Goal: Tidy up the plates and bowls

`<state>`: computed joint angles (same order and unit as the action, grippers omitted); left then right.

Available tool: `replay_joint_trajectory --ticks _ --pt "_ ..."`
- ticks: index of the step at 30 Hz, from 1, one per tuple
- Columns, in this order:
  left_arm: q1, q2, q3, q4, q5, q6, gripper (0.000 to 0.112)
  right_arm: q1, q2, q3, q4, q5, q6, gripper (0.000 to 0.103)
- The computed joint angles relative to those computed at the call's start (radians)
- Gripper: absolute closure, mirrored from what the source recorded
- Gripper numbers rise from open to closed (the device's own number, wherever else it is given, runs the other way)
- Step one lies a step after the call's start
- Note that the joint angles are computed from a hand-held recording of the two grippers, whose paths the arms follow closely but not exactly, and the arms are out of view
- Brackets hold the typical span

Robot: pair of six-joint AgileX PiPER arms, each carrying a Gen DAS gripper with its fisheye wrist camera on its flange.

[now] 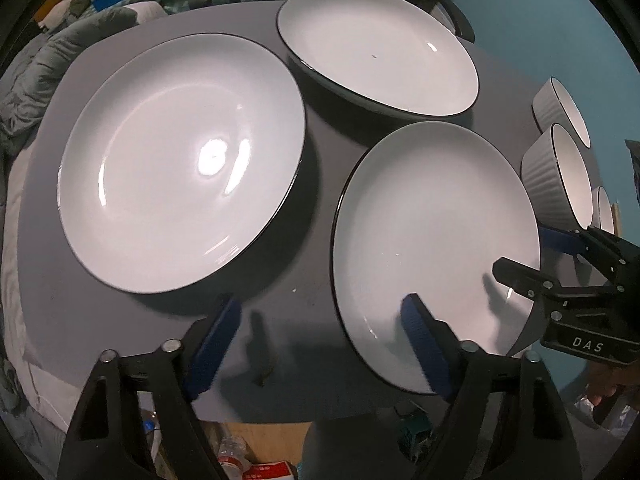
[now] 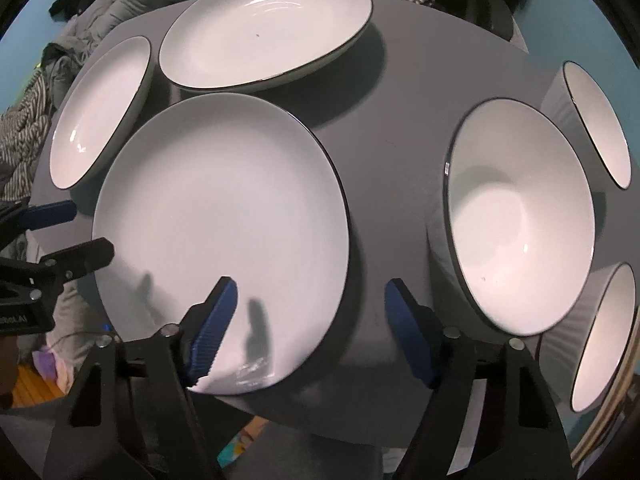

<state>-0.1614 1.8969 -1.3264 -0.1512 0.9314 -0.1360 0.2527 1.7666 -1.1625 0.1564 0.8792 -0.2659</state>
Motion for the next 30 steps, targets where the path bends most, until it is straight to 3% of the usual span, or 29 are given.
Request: replay_joint_trajectory --ticks 3,9,14,17,26,30 --pt "0.004 0.015 -0.005 -0.009 0.014 0.015 0.038 0.010 -0.008 0.011 0.009 -0.009 -0.009 0.033" --pt "0.022 0.005 0.015 -0.048 0.010 0.019 0.048 0.000 0.013 -0.015 0.030 0.005 -0.009 0.053" --pt "0.044 0.005 0.037 -0.075 0.017 0.024 0.068 0.004 0.024 -0.020 0.024 -0.011 0.033 0.064" --pt "0.062 -0.005 0.069 -0.097 0.005 0.044 0.075 -0.007 0.018 -0.006 0.049 -0.022 0.034 0.076" --pt "0.105 -0.024 0.113 -0.156 -0.010 0.120 0.090 -0.024 -0.004 0.057 0.150 -0.036 -0.015 0.076" --pt "0.140 -0.020 0.132 -0.188 -0.012 0.160 0.090 -0.028 0.015 0.025 0.151 -0.009 -0.012 0.076"
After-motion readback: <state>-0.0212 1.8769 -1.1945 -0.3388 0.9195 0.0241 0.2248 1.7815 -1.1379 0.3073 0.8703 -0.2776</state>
